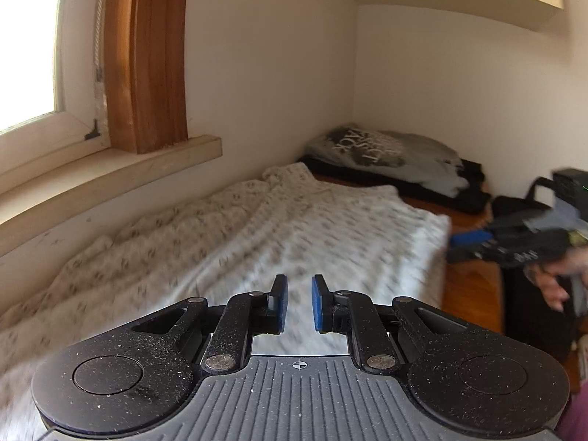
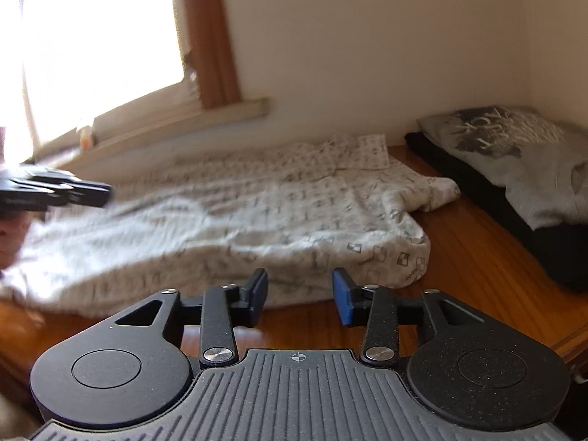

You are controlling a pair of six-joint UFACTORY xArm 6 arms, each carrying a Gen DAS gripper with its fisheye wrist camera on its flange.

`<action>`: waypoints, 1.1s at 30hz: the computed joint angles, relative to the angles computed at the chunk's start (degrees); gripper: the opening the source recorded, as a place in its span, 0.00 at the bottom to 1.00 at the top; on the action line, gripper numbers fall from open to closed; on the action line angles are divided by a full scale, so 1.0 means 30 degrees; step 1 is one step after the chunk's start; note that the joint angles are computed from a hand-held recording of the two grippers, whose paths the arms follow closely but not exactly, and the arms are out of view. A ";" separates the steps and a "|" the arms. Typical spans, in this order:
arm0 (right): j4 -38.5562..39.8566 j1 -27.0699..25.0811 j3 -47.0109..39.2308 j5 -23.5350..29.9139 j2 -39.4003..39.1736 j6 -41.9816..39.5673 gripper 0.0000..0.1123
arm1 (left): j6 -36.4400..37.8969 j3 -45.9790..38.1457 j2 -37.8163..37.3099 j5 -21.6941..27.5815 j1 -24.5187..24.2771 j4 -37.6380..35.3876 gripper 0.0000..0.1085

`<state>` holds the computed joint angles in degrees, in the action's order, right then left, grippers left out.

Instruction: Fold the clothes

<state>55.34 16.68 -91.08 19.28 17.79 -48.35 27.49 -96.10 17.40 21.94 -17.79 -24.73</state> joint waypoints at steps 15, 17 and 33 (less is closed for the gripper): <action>0.5000 0.0210 -0.1733 -0.0401 0.1478 -0.3937 0.02 | -0.1074 -0.7562 0.6065 0.2789 0.0633 0.2406 0.01; 0.7442 0.0308 -0.1577 -0.0899 0.1197 -0.6258 0.01 | -0.0913 -0.7316 0.5981 0.2098 0.0672 0.1692 0.01; 0.2021 0.0842 -0.0718 -0.1644 0.0941 -0.0542 0.37 | -0.0595 -0.7087 0.6213 0.1252 0.1298 -0.1895 0.30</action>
<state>61.41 19.20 -93.23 14.35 20.61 -49.98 25.70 -117.36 36.04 25.70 -13.89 -30.42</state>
